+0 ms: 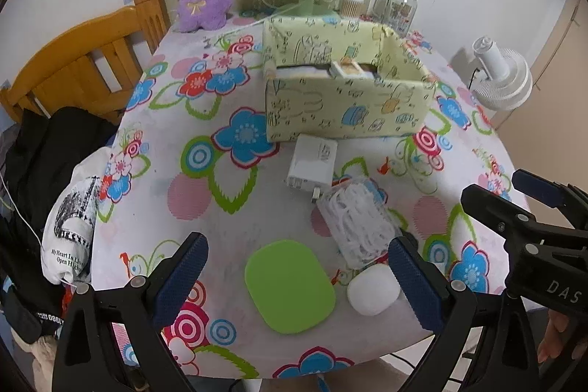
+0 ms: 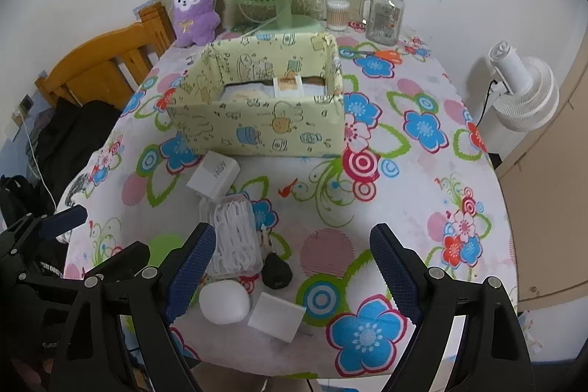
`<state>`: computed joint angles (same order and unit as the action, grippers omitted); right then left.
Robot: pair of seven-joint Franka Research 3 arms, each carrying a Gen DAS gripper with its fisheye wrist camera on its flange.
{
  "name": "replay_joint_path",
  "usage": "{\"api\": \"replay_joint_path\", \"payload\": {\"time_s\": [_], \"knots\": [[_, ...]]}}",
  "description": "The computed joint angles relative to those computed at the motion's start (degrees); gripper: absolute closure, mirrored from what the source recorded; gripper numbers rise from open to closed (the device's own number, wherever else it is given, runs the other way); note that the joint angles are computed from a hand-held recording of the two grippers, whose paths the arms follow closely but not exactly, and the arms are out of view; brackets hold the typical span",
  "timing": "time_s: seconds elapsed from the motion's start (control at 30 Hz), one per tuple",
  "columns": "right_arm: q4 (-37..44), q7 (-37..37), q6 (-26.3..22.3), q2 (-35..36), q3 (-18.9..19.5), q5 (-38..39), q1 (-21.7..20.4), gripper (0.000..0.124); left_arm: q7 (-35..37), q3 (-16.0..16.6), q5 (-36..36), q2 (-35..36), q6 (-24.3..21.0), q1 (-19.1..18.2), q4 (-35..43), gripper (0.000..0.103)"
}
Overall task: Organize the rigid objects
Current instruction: 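Move the right tool down onto the small white box and grasp it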
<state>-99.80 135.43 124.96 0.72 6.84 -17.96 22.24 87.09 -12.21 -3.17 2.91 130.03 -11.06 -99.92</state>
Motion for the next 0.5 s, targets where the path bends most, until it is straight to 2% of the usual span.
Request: {"api": "replay_joint_path", "payload": {"time_s": [0.5], "knots": [[-5.32, 3.58, 3.92, -0.11, 0.11, -0.47, 0.26, 0.036, 0.43, -0.03, 0.8, 1.79, -0.92, 0.35, -1.91, 0.004]]}}
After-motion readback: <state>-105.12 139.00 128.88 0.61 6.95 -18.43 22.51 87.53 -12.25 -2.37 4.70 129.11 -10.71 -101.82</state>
